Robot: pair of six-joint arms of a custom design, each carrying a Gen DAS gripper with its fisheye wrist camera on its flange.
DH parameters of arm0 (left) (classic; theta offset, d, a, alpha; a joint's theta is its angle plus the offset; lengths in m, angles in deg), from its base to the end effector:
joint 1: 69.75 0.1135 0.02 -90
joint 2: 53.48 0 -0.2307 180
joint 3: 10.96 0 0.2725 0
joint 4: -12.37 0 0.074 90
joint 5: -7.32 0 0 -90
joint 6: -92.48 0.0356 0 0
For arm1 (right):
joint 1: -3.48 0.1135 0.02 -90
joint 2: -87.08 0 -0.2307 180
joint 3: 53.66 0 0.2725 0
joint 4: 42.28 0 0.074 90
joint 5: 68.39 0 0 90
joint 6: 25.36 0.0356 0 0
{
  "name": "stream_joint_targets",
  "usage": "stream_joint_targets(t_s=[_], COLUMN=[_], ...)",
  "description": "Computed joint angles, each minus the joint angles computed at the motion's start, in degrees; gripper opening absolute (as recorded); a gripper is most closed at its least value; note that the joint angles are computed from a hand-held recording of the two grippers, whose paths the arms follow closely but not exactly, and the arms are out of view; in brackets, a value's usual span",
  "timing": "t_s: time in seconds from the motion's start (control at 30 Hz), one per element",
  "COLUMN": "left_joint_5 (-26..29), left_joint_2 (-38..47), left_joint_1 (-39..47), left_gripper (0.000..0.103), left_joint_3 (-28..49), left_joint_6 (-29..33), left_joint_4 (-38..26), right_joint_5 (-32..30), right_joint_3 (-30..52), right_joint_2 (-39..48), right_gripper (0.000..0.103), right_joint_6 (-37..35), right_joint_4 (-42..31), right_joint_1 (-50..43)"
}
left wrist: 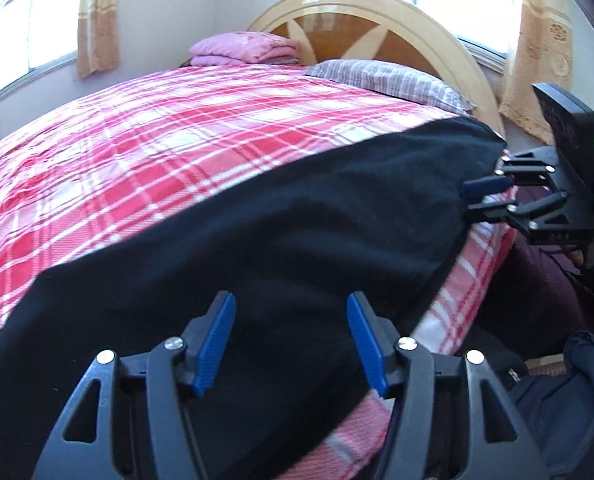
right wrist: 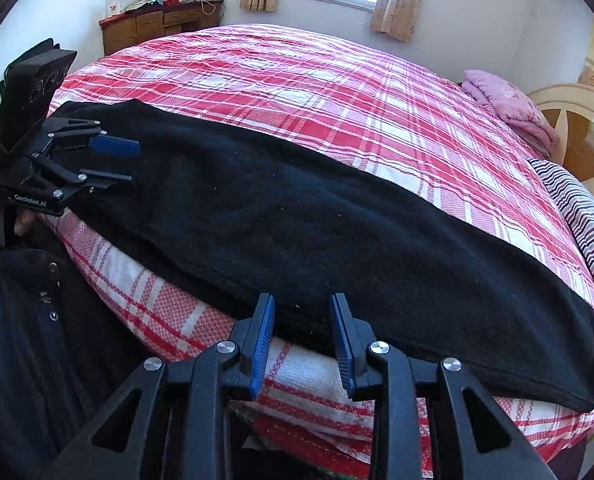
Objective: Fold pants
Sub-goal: 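Open both tools to release the folded pants on the bed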
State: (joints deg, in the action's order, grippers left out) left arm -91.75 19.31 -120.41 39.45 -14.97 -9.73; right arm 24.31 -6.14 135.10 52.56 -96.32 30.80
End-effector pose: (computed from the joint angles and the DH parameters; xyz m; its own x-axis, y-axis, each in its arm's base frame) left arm 0.1829 -0.2142 0.1536 -0.6314 0.3031 -0.7138 0.5274 0.8427 -0.1086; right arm 0.1800 0.0911 0.1934 -0.6168 -0.5539 -0.5593 -0.5760 0.8018 -0.1589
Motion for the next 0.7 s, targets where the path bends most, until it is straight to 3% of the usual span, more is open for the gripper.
stream_joint_targets(t_s=[0.1, 0.27, 0.43, 0.7], left_joint_5=[-1.4, -2.1, -1.4, 1.0], left_joint_2=[0.6, 8.5, 9.9, 7.5], left_joint_1=[-3.5, -7.4, -6.8, -5.3], left_gripper=[0.061, 0.061, 0.061, 0.036], left_joint_3=[1.0, 6.8, 8.1, 6.9], left_joint_6=[2.1, 6.2, 6.2, 5.0], left_joint_4=[0.3, -0.4, -1.2, -1.3], right_joint_5=[0.9, 0.5, 1.2, -1.0], right_joint_3=[0.5, 0.1, -0.2, -0.1], right_joint_2=[-0.4, 2.0, 2.2, 1.6], right_gripper=[0.031, 0.031, 0.031, 0.030], right_joint_6=[-0.7, -0.6, 0.2, 0.9], right_joint_4=[-1.3, 1.8, 2.8, 2.5], right_joint_1=[1.2, 0.9, 1.6, 0.0])
